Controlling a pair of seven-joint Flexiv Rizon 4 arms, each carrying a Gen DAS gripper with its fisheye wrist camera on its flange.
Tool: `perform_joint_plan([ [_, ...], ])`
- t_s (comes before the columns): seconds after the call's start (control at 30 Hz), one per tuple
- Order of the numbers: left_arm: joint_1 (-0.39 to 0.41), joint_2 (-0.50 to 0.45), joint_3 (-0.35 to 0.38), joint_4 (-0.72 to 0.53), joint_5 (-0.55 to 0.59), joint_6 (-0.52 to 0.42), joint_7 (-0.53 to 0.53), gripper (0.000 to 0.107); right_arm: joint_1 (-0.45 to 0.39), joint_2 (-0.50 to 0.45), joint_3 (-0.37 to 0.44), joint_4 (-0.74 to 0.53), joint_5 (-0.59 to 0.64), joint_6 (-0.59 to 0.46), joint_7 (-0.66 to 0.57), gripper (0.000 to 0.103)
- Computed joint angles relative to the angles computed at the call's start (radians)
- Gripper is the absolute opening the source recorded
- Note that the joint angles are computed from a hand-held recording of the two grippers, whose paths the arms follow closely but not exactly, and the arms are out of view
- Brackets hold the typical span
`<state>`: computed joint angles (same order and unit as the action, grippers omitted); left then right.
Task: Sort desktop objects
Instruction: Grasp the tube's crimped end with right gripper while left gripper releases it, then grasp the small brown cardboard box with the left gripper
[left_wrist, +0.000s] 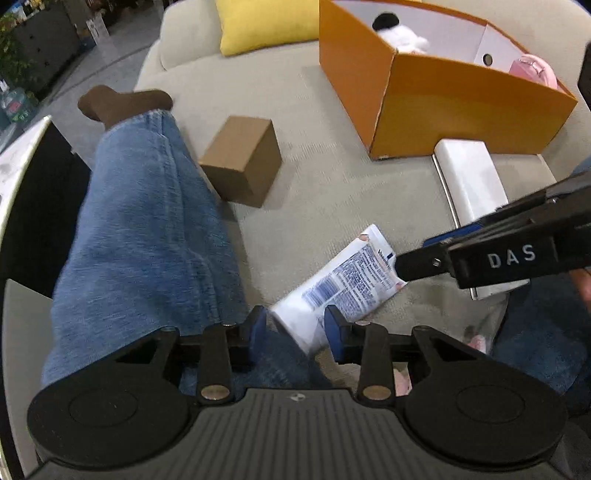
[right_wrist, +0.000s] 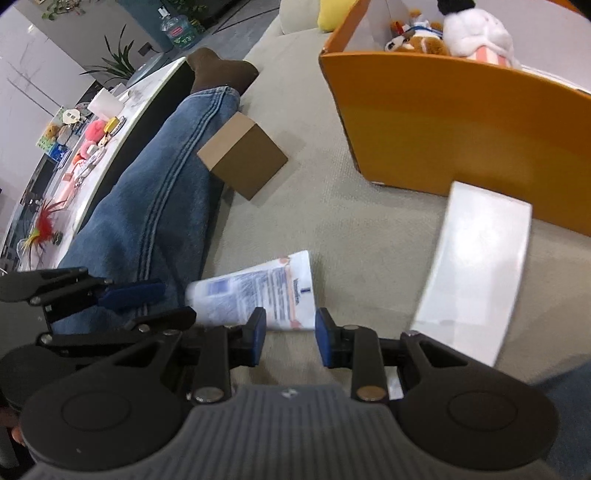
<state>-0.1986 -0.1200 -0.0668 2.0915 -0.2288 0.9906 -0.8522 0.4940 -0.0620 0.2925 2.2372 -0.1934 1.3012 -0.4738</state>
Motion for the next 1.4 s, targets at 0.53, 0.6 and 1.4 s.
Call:
perform_joint_plan([
  [0.53,0.01,-0.058,-0.009,-0.032,-0.01,-0.061,0.024,0.035,-0.038,-0.137,0.041,-0.083,0.218,0.045,-0.215,0.039],
  [0.6,0.01,-0.053,-0.009,-0.028,-0.014,-0.055,0.034,0.035,-0.036,-0.135,0.038,-0.081,0.22,0.044,-0.227,0.033],
  [1.4,0.031,0.031,0.007,-0.03,-0.147,-0.043,0.11,0.036,0.053,-0.004,-0.036,-0.044,0.108,0.142,-0.205,0.004],
])
